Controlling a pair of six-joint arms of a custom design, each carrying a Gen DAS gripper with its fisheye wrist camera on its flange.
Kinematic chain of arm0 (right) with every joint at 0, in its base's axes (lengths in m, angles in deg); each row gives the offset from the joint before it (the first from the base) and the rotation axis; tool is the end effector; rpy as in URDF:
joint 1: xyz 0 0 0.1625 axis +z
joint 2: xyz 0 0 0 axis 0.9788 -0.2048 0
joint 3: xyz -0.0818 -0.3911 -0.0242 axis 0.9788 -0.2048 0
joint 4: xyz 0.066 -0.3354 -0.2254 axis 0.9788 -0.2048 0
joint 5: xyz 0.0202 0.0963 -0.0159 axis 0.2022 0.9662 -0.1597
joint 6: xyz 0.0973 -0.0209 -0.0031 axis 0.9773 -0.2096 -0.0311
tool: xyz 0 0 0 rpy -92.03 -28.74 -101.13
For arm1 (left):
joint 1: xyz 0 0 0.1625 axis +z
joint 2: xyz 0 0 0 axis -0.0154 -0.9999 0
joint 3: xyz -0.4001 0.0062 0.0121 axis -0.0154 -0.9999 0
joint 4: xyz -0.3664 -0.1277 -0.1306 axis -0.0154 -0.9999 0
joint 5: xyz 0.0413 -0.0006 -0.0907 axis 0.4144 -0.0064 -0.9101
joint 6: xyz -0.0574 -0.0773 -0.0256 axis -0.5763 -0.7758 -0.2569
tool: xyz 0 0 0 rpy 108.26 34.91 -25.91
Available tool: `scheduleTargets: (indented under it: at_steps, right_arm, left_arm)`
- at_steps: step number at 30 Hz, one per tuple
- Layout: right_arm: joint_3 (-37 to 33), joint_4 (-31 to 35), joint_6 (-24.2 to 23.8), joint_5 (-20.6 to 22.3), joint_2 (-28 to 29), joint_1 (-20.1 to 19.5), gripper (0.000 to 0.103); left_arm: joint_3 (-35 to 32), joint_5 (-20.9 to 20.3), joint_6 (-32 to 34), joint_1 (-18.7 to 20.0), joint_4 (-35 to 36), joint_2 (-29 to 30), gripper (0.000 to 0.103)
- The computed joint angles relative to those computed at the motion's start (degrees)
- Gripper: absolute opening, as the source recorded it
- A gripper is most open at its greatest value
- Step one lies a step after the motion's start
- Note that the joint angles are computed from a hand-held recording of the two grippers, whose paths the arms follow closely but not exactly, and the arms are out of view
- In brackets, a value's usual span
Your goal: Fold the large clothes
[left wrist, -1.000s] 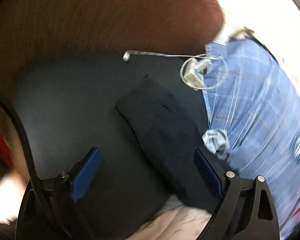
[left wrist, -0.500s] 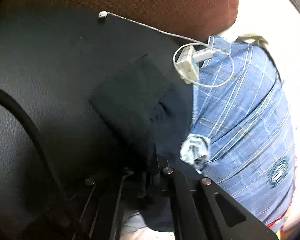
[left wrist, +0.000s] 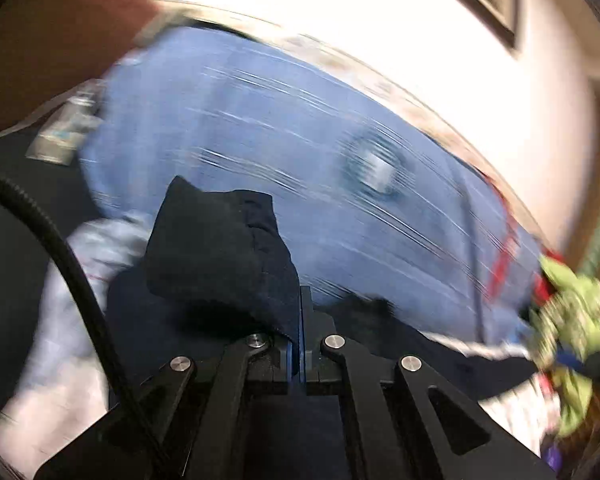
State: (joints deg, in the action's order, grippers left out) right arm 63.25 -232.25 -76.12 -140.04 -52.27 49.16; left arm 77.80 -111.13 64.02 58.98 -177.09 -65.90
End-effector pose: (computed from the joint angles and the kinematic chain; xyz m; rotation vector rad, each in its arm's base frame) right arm 0.4378 -0.4764 0.2171 0.3833 -2.2658 1.2941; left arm -0.1889 -0.6113 0.3466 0.7489 2.6328 -1.3509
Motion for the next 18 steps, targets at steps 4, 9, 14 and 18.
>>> scheduleTargets:
  at_steps: [4, 9, 14, 18]
  right_arm:
    - [-2.4, 7.4, -0.7, -1.2, -0.7, -0.8, 0.100]
    - [-2.0, 22.6, 2.8, 2.2, -5.0, -3.4, 0.093]
    - [-0.4, 32.6, 4.4, 11.6, -9.4, -6.9, 0.093]
    - [0.8, 32.3, 6.9, 9.1, -10.4, -8.8, 0.091]
  left_arm:
    - [7.4, -0.4, 2.9, -5.4, -5.7, 1.7, 0.000]
    - [13.4, -0.4, -4.8, -10.6, -6.5, 3.1, 0.000]
    - [18.3, 2.7, -2.6, -15.0, -10.6, 3.4, 0.000]
    - [20.1, 5.6, -5.2, -18.4, -12.4, 4.2, 0.000]
